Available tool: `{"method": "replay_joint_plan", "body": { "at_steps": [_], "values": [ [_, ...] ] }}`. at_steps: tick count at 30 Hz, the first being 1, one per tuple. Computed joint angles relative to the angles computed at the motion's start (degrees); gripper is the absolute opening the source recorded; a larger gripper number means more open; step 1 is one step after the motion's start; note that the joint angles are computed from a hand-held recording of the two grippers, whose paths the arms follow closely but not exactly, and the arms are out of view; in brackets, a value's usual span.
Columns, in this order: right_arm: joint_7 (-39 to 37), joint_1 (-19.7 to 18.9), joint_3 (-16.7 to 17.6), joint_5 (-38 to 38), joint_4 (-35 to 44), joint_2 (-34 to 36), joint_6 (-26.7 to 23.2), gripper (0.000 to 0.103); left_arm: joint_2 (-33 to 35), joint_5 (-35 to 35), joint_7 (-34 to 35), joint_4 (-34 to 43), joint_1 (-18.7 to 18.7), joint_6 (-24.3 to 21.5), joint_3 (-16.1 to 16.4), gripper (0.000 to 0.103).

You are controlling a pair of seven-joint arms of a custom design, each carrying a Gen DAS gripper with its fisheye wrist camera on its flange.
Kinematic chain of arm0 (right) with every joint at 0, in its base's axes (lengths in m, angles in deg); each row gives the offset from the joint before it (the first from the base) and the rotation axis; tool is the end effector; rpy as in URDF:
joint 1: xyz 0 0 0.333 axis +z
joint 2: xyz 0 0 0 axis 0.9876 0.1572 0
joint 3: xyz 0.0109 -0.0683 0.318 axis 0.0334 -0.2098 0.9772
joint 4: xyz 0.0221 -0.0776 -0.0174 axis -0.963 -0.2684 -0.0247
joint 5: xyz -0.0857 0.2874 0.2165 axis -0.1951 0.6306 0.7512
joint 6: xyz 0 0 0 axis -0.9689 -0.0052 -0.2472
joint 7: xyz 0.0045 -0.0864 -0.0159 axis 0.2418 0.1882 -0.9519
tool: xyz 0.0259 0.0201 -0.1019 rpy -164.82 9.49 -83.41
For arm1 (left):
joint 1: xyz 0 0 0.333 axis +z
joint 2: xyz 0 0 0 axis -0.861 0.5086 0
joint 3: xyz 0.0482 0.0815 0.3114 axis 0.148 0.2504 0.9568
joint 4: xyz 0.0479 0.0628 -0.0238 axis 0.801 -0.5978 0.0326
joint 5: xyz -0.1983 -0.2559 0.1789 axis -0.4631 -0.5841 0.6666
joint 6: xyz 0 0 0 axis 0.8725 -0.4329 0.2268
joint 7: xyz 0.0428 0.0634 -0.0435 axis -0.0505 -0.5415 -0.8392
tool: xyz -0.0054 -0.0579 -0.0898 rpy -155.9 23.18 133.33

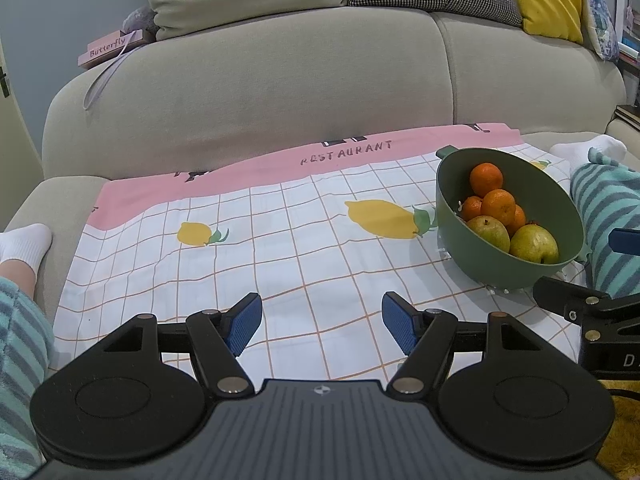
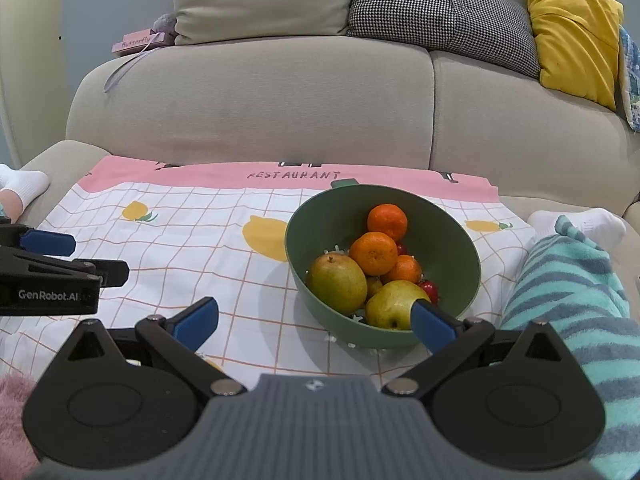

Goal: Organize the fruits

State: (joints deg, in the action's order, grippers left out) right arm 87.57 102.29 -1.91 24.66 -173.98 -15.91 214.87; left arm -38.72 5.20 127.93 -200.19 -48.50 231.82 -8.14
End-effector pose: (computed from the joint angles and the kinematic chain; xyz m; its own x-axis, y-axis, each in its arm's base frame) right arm 0.5036 0.2426 0.5673 0.4692 -0.8831 0.0096 -0.5863 -0.3196 -0.7443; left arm 0.4558 -0.0548 0.5664 0.2055 -0.9766 -0.0635 -0.7139 -0.1052 -0.6923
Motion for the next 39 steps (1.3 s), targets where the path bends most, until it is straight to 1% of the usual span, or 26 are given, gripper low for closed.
{"method": "replay_joint_plan", "body": {
  "at_steps": [11, 18, 24, 32, 39],
  "values": [
    [-0.1, 0.0, 0.0, 0.1, 0.1, 0.0, -0.1, 0.099, 0.0, -0.2, -0.2, 0.3, -0.2, 0.0, 0.0, 0.081],
    [1.6, -0.2, 0.2, -1.4, 0.1, 0.0, -0.6, 0.099, 0.0, -0.4, -0.3, 0.1, -0.2, 0.2, 0.0, 0.081],
    [1.7, -0.2, 0.2, -1.5, 0.3, 0.1, -0.9, 0.099, 0.0, 0.0, -0.3, 0.1, 0.1, 0.6, -0.2, 0.081],
    [2.9, -0.3, 0.4, -2.4, 0.7, 0.3, -1.7, 0.099, -0.5, 1.3, -2.1, -0.5, 1.3, 2.3, -1.0, 0.081],
    [3.6, -0.3, 0.5, -3.2, 1.1, 0.5, -2.3, 0.099, -0.9, 1.5, -1.9, -1.2, 1.5, 3.7, -0.9, 0.081]
  ]
}}
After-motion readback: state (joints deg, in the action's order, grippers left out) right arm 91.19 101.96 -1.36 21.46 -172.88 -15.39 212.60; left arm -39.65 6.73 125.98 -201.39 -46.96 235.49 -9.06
